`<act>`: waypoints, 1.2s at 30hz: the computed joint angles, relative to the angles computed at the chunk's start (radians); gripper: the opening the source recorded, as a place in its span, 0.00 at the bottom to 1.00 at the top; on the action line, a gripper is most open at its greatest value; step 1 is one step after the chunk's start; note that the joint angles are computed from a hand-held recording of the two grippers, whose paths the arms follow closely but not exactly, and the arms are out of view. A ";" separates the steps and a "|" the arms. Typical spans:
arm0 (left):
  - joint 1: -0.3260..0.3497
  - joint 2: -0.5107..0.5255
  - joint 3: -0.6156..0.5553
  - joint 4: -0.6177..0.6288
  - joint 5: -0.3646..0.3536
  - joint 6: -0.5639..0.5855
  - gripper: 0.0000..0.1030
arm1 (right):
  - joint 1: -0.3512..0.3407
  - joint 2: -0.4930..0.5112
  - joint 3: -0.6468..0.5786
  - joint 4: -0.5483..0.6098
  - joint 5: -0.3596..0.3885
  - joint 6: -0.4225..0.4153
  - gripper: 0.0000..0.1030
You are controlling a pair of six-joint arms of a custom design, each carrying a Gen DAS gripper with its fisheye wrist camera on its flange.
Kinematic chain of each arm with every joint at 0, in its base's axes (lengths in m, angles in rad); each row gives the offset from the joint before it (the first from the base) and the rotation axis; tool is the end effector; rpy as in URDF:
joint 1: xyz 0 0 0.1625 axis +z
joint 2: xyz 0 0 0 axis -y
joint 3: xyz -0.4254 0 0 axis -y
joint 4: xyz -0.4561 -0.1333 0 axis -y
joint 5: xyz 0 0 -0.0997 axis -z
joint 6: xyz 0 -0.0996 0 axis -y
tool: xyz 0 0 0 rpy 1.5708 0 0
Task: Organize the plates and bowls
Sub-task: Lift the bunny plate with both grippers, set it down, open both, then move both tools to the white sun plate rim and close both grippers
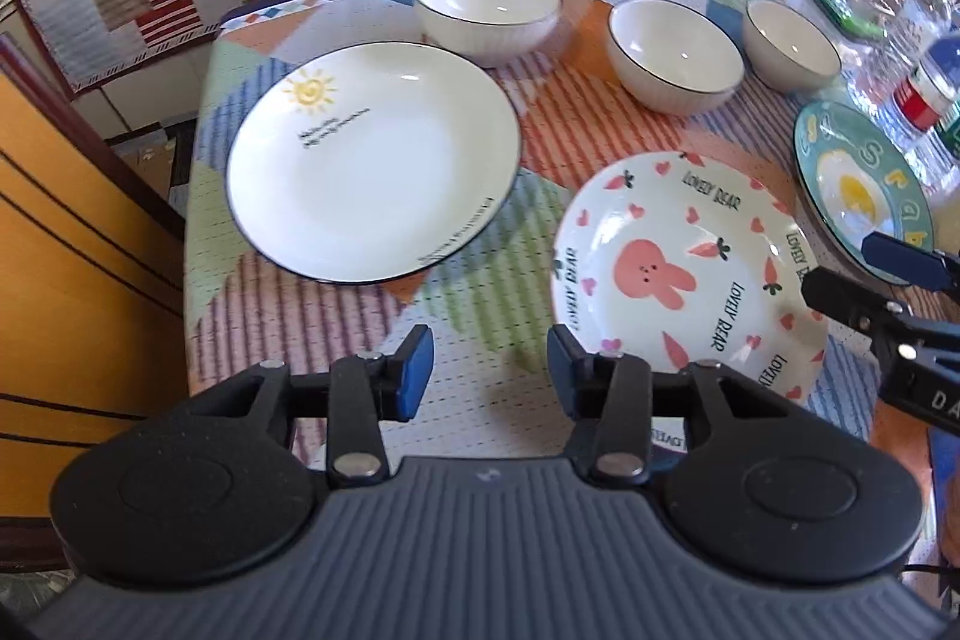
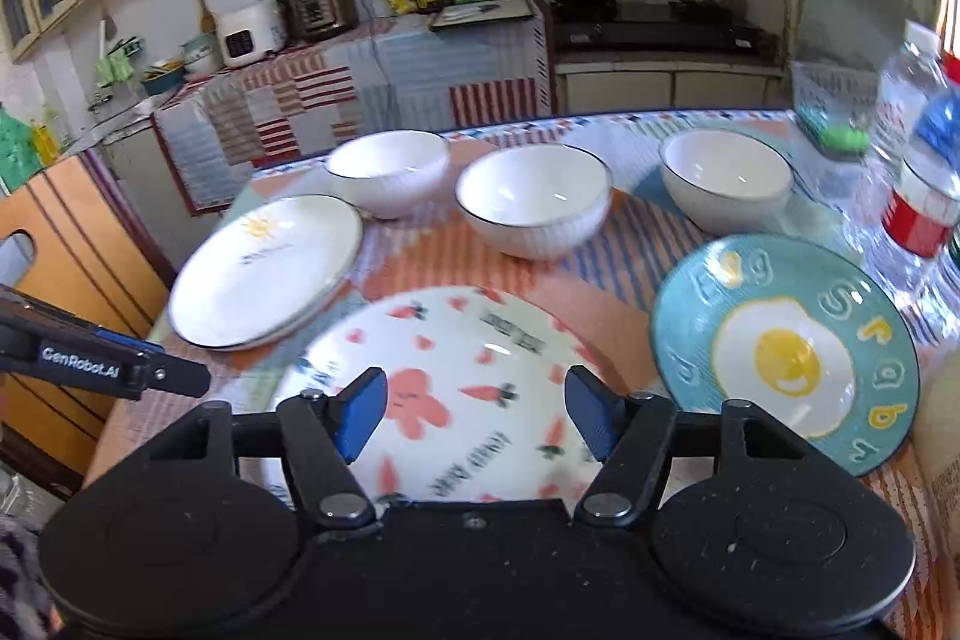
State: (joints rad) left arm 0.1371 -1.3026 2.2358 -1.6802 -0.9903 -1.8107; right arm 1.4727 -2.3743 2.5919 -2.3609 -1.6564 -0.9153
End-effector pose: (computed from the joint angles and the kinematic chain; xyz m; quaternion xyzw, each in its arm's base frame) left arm -0.3615 -0.2396 0.0765 -0.0520 0.8839 -0.2816 0.3696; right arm 0.0971 -0.2876 0.3299 0.3697 -0.8843 0.2267 0.1728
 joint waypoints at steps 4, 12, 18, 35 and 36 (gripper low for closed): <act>-0.020 -0.072 0.025 0.069 -0.010 -0.061 0.46 | 0.084 0.029 -0.008 0.025 -0.031 0.074 0.71; -0.025 -0.198 0.081 0.215 0.002 -0.157 0.60 | 0.187 0.144 -0.007 0.004 -0.009 0.165 0.82; 0.005 -0.279 0.147 0.262 0.041 -0.208 0.73 | 0.225 0.301 -0.014 -0.099 0.025 0.207 0.82; 0.183 -0.400 0.304 0.072 0.179 -0.104 0.69 | 0.231 0.770 -0.121 -0.316 -0.053 0.351 0.80; 0.192 -0.403 0.310 0.049 0.183 -0.086 0.64 | 0.237 0.784 -0.121 -0.332 -0.070 0.340 0.80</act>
